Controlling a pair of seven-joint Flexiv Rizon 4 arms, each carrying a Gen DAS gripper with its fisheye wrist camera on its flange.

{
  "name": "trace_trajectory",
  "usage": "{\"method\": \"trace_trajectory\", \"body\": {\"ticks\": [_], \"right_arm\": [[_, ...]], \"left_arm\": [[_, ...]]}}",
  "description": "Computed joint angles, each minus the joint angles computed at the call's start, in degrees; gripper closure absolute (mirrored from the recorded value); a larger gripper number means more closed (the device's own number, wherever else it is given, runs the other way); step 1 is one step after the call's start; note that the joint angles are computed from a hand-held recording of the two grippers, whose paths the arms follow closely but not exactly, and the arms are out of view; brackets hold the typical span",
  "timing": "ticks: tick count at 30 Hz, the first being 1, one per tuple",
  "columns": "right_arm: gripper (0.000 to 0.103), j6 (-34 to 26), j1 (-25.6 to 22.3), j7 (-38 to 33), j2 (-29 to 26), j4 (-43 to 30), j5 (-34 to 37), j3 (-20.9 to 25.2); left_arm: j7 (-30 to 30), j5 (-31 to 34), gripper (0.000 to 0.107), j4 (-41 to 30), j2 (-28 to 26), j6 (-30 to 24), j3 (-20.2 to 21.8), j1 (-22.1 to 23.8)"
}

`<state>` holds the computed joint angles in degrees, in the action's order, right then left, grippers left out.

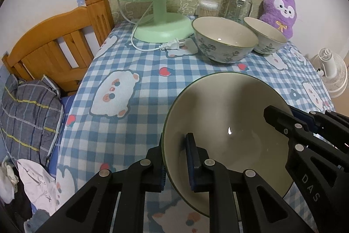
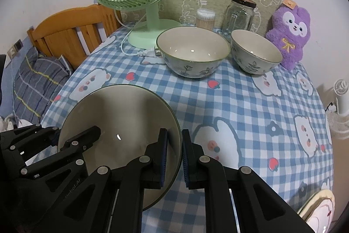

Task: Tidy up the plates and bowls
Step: 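Lift the cream bowl with both tools and carry it toward the plate stack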

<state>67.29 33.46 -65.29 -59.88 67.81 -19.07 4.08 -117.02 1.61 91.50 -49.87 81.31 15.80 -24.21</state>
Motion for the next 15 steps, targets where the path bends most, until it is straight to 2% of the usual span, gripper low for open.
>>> {"method": "trace_trajectory", "body": {"ticks": [15], "right_arm": [[0.088, 9.52, 0.74, 5.08, 10.17, 17.51, -3.0, -3.87]], "left_arm": [[-5.87, 2.9, 0.094, 4.26, 3.57, 1.3, 4.42, -7.38]]}}
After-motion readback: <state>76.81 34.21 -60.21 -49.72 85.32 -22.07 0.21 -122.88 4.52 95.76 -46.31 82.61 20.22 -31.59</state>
